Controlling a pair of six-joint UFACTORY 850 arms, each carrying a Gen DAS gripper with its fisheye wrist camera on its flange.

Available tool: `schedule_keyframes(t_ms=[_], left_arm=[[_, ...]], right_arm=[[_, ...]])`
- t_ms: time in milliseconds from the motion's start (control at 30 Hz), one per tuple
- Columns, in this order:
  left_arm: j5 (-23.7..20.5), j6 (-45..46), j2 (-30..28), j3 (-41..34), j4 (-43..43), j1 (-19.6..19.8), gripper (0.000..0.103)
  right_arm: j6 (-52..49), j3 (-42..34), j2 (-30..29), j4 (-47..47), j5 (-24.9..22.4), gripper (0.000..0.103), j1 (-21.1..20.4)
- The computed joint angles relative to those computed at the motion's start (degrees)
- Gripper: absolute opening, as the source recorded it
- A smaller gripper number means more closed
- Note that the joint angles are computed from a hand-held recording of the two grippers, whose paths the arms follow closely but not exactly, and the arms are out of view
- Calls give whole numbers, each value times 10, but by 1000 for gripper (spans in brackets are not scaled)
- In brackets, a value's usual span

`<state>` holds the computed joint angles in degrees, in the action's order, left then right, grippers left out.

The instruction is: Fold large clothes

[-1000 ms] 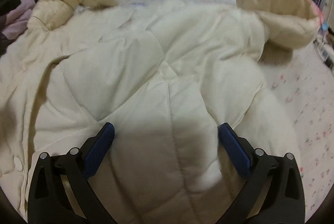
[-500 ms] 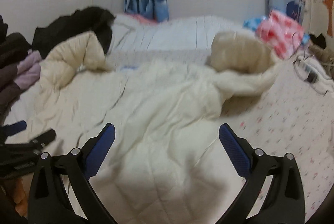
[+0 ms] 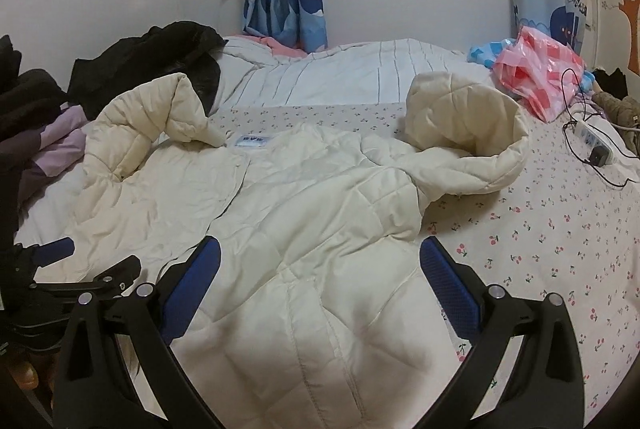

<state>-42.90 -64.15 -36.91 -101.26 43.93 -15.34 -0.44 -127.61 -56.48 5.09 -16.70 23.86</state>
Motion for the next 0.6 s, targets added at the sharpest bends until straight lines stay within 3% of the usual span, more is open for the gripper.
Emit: schedule_keyframes(t_ms=[600], left_arm=[[9, 9, 1, 0, -14, 3, 97]], right_arm=[[14, 4, 3, -21, 6, 96, 3]])
